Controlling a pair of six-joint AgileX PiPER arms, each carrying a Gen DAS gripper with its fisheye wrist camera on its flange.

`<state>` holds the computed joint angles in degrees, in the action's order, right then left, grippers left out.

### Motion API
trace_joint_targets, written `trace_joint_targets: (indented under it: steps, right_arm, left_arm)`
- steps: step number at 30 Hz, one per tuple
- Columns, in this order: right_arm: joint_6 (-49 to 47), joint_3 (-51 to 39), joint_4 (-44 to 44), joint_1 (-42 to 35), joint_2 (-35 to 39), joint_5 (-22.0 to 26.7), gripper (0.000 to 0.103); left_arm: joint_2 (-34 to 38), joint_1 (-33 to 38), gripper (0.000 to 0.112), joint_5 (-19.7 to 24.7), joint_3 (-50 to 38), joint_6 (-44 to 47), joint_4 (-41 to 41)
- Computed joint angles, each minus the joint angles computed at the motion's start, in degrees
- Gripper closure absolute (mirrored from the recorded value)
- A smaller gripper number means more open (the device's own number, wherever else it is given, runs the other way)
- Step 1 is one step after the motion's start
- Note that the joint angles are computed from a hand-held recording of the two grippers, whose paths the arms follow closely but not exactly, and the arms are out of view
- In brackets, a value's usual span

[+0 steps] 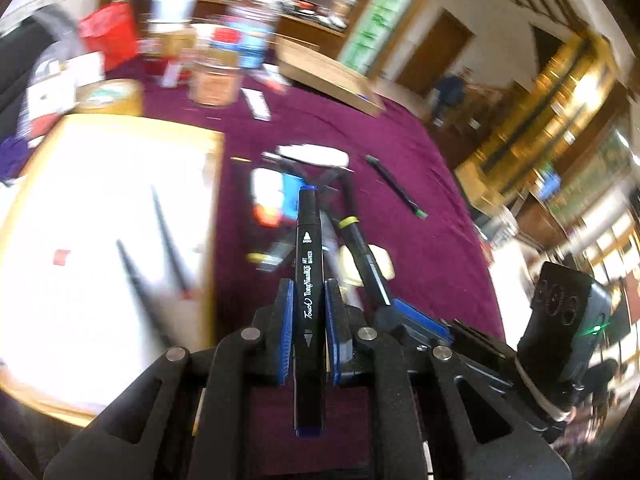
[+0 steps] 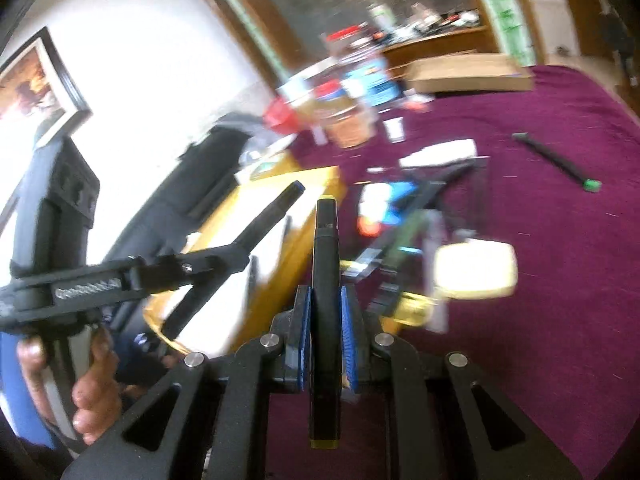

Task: Organize rigid objects
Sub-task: 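Carry both markers into the white tray and open both tools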

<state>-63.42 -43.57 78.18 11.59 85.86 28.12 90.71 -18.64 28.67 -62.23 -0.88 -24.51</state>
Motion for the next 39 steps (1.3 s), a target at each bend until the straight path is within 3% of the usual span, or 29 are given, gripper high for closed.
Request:
trace_joint_targets:
  steps: [2,8,10,20,27,29,32,37,39]
  right_arm:
    - [3.4,-5.7,-1.7,3.1,4.7,2.5,0.090]
    - [19.7,-21.6,-14.7,12.7,18.1,1.4,0.090]
    - [24.3,-26.8,-19.3,14.4,22.2,1.7,0.090]
    - [45.8,-49.7,-37.5,16.9,39.3,8.9,0.090]
    - [55.1,-54.2,-49.1,19.4,41.4,9.9,0.089]
    - [53.7,-54.1,-47.8,18.8,41.1,10.8,0.087]
    - [45.5,-47.6,-38.1,16.1,37.2,9.8,0.071]
    - [24.0,-29.2,-19.2,11.2,24.3,6.2,0.070]
    - [16.0,-22.2,-12.8,8.7,19.3,5.8,0.064]
  left_arm:
    - [-0.5,3.4,0.100,-0.1,1.3,0.1,0.5]
    - [4.9,12.8,0.100,0.5,2.1,-1.5,2.4]
    - [7.1,14.6,0.100,0.6,2.5,2.0,-1.0]
    - [11.1,13.2,0.100,-0.3,1.5,-8.1,9.3]
    - [11.2,14.5,0.099,-1.1,2.1,-6.9,7.2]
    - [11.3,14.9,0.094,-0.6,2.0,-5.9,6.0]
    - [10.8,14.6,0.081,-0.4,2.0,-5.8,6.0]
    - [7.4,11.4,0.080,-1.7,3.2,-9.8,9.4]
    - [4.5,7.3,0.080,-4.0,4.0,-14.7,14.8]
